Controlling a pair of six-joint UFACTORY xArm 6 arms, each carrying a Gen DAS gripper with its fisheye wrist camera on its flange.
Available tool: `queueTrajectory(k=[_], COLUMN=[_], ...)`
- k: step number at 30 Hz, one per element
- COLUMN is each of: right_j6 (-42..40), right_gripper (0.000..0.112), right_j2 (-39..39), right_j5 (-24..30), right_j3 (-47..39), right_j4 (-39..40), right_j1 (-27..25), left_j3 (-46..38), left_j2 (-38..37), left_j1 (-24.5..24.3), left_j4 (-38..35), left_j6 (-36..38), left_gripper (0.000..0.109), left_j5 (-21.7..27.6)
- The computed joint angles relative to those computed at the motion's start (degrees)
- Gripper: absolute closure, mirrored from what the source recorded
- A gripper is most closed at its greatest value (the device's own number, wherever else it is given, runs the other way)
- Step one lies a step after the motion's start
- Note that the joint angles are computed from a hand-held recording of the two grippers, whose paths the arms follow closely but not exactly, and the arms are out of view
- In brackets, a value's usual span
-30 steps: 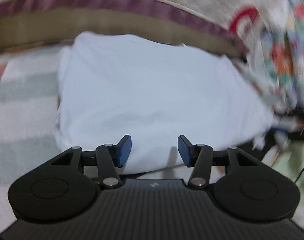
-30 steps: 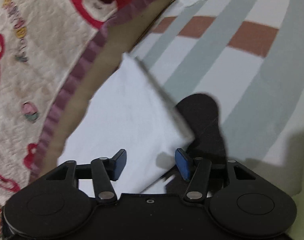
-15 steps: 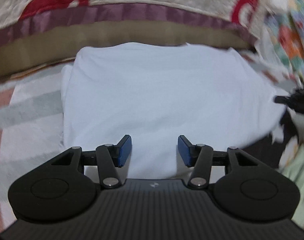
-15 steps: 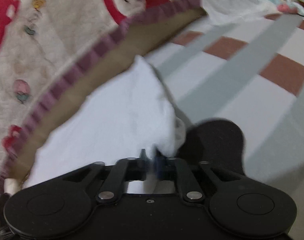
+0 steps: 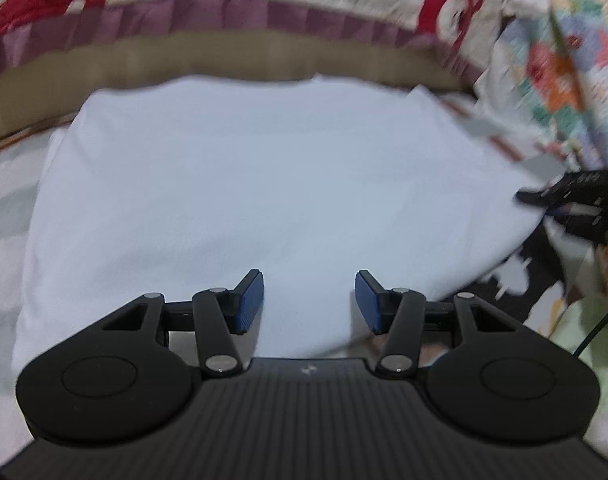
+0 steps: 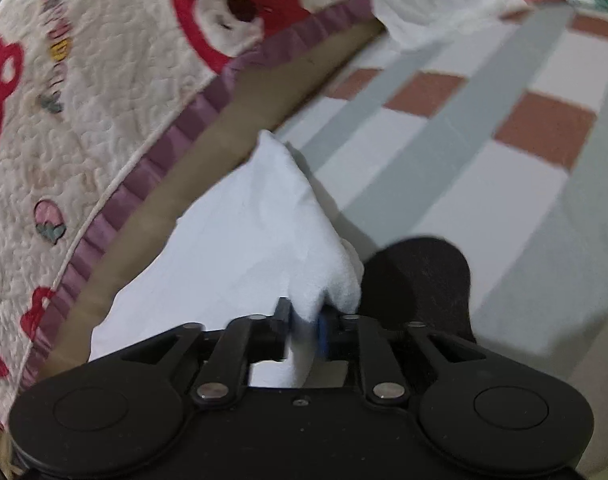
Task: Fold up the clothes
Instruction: 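Grasp the shirt corner with the right gripper and lift it over the bundle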
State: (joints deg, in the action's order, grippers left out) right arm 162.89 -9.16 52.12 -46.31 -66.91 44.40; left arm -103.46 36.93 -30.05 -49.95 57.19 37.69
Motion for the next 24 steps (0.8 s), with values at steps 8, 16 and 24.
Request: queueTrajectory(k=[8, 16, 24], right_j6=[-9.2, -45.5, -80.4], right_gripper=[0.100, 0.100, 0.100], right_j2=[4.3, 6.3, 27.4], right_j5=[-6.8, 2.7, -15.0], right_j3=[-3.9, -17.8, -47.3], right_j4=[-4.7, 1.9, 10.5], right_j1=[-5.5, -3.5, -8.2], left_j3=[1.1, -16.3, -44.2], left_j2=[-0.2, 9.2, 24.9], left_j1=[-0.7, 5.3, 14.3], left_j4=[6.1, 2.7, -3.5], left_j6=[-3.0, -19.3, -34.2], left_gripper=[0.058, 0.057, 0.058], left_j5=[0.7, 21.5, 36.4])
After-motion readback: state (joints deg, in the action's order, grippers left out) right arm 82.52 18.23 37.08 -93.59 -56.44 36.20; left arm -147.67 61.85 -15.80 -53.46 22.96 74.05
